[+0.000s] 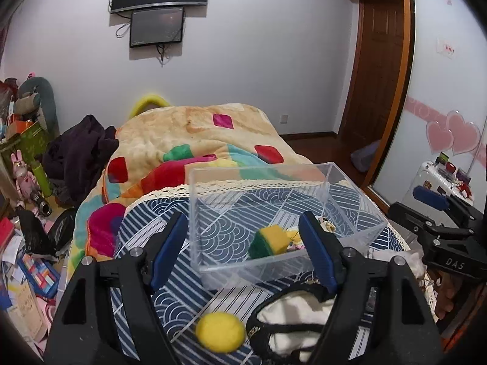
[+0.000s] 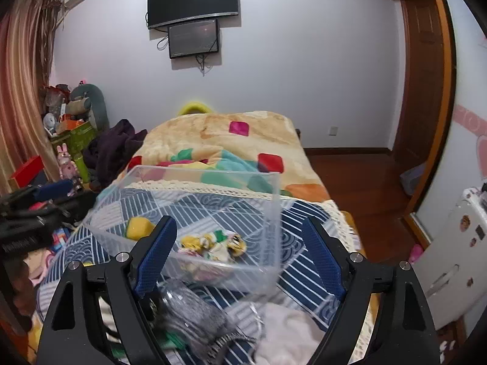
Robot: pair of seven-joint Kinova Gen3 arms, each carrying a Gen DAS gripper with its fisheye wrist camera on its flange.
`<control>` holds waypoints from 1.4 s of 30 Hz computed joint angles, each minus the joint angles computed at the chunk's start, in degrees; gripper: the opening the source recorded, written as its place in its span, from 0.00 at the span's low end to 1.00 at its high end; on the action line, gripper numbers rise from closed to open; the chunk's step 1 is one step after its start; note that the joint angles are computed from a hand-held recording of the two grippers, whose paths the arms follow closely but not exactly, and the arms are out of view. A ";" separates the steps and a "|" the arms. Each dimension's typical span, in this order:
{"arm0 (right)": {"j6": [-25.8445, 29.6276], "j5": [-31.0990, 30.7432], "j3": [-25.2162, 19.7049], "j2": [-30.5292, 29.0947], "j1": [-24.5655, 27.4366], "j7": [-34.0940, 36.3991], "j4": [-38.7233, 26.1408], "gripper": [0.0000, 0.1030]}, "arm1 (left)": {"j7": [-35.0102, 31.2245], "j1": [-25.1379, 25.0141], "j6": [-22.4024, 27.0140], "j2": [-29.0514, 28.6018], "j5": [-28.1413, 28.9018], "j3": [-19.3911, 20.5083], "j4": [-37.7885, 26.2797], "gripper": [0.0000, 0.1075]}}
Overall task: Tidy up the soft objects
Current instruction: 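Grasp the yellow felt ball with the left tool while the right tool grasps the white drawstring pouch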
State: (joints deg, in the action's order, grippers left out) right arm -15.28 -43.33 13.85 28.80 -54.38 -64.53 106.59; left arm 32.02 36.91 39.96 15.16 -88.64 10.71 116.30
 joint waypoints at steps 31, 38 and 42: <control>4.58 9.96 -9.04 2.23 13.62 -14.90 7.44 0.76 | 16.27 3.64 0.31 6.38 -2.41 1.01 8.13 0.56; 3.98 16.80 -11.49 1.75 15.68 -20.50 8.15 0.38 | 16.01 3.00 -0.11 6.38 -2.45 1.37 8.35 0.39; 2.13 17.76 -7.73 1.17 11.47 -22.22 9.21 0.32 | 15.96 3.64 1.36 5.78 -2.57 1.55 8.52 0.38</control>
